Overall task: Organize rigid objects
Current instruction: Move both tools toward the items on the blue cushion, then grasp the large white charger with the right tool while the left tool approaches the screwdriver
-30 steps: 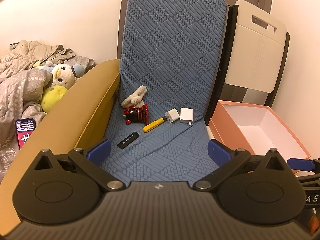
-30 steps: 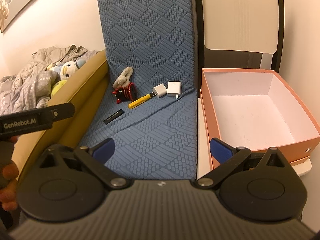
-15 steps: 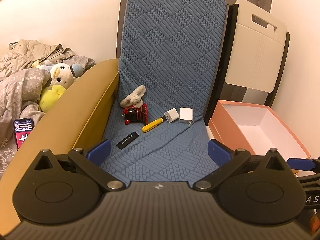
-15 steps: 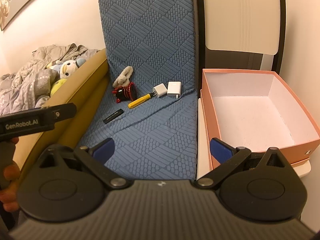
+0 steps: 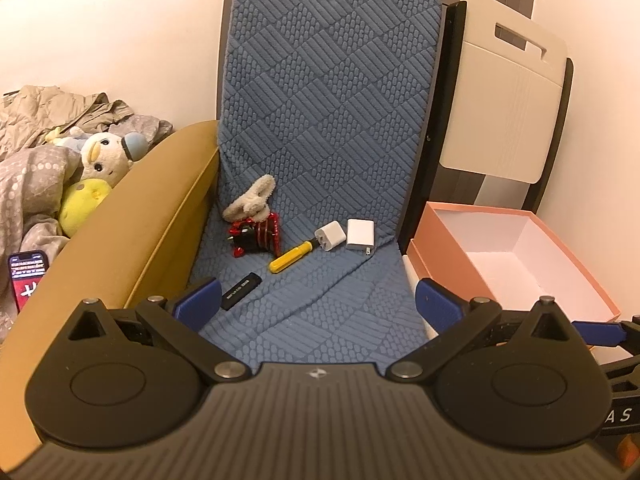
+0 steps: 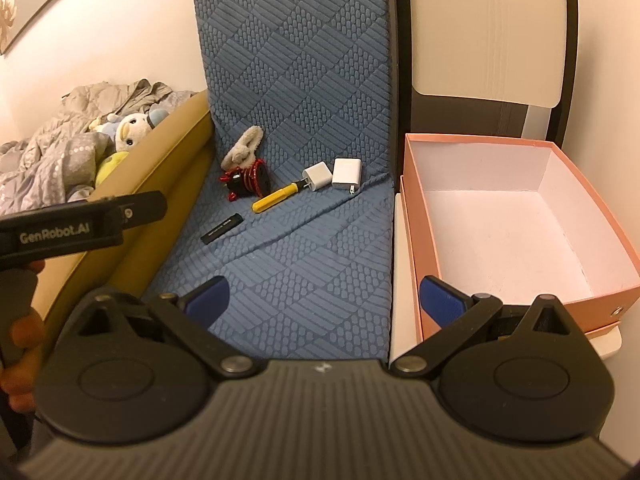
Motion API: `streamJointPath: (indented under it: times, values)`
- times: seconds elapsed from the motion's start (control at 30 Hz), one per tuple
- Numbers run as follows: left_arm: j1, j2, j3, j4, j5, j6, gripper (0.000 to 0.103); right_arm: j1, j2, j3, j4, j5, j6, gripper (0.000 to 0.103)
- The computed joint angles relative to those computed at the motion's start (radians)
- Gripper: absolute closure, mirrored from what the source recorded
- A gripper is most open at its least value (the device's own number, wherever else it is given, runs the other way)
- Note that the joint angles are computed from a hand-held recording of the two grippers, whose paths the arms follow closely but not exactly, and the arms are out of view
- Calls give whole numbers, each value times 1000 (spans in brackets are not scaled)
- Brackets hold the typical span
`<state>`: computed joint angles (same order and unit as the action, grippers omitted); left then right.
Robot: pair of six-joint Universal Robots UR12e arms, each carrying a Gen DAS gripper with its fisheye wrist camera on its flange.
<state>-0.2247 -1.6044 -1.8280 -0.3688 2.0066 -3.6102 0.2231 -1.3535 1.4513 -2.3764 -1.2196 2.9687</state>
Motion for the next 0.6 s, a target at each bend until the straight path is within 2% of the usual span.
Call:
streamJointPath:
  times: [0.1, 0.47, 0.6]
  values:
    - [11, -10, 13, 7, -29, -1, 0, 1, 12, -26, 42, 5, 2, 0]
    - [45, -54, 52, 42, -84, 28, 0, 1, 60, -84, 49, -25, 15, 0]
    - [64, -76, 55, 74, -115, 33, 0, 1, 83, -101, 26, -40, 24, 0]
